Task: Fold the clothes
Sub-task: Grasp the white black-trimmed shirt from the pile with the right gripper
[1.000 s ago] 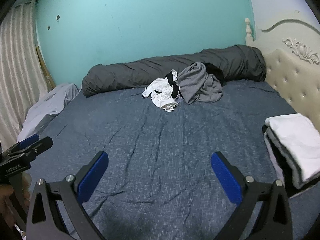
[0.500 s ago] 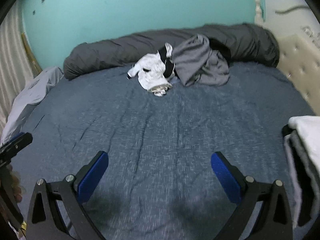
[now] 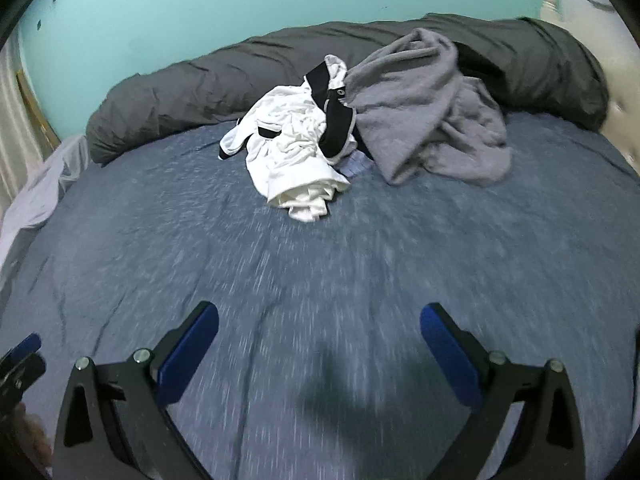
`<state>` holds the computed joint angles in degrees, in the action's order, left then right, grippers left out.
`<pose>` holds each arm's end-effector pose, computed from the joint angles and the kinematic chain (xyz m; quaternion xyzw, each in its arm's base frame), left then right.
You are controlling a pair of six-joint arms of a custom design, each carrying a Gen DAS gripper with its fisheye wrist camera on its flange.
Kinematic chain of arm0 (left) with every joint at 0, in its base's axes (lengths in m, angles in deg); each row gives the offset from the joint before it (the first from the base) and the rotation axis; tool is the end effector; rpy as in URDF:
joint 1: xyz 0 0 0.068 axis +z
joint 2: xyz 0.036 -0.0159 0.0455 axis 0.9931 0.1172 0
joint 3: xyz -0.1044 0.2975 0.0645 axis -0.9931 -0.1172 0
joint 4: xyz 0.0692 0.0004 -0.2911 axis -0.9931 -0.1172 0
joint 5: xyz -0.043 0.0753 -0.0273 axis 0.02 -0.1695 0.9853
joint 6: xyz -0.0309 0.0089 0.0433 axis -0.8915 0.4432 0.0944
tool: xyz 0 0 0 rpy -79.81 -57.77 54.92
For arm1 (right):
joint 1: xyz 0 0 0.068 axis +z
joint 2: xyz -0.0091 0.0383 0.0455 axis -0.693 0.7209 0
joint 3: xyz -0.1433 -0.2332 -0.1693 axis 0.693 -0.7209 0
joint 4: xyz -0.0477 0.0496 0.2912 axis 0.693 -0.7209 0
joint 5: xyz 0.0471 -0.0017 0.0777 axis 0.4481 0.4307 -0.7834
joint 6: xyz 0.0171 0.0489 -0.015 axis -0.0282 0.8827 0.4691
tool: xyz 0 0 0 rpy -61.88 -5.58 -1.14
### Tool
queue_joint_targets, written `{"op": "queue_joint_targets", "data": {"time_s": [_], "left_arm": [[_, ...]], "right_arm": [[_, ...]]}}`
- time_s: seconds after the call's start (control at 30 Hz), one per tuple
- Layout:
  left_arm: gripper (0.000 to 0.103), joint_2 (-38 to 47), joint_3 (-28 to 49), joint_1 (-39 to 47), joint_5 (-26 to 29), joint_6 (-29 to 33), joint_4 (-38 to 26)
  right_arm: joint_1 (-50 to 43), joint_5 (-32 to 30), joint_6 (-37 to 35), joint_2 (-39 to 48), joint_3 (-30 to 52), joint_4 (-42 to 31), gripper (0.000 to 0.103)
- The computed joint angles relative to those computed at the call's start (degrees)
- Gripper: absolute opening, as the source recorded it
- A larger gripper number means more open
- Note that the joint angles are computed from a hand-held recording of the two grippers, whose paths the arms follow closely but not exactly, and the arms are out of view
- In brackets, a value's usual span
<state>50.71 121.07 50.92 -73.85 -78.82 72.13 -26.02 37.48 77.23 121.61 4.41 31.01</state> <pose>0.1957 -0.1114 0.2225 -0.1066 0.9162 -0.0945 0.3745 0.3299 0.1086 0.2137 -0.0878 0.9283 0.1096 0.3443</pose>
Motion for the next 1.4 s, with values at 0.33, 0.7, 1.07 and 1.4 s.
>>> {"op": "queue_joint_targets", "data": {"time_s": [0.33,0.7,1.07,1.4], "left_arm": [[0.103,10.06,-2.89,10.36,7.13,5.53,14.35],[0.103,6.46,-6.54,11.89,9.03,8.13,15.82],[0.103,-7.40,-7.44,6.53,5.26,3.70,2.31],[0.103,-26.17,-3.16,-15.90,-9.73,-16.33,-25.63]], "right_arm": [[2.07,1.05,0.51,25.36,22.63,0.38,0.084],[2.93,2.06,-0.69,38.34,41.04,-7.73,0.026],[3.39,-2.29,-6.43,22.76,22.54,0.53,0.008],[7.50,-8.24,-6.78,-2.81,2.52,-3.50,0.007]]}}
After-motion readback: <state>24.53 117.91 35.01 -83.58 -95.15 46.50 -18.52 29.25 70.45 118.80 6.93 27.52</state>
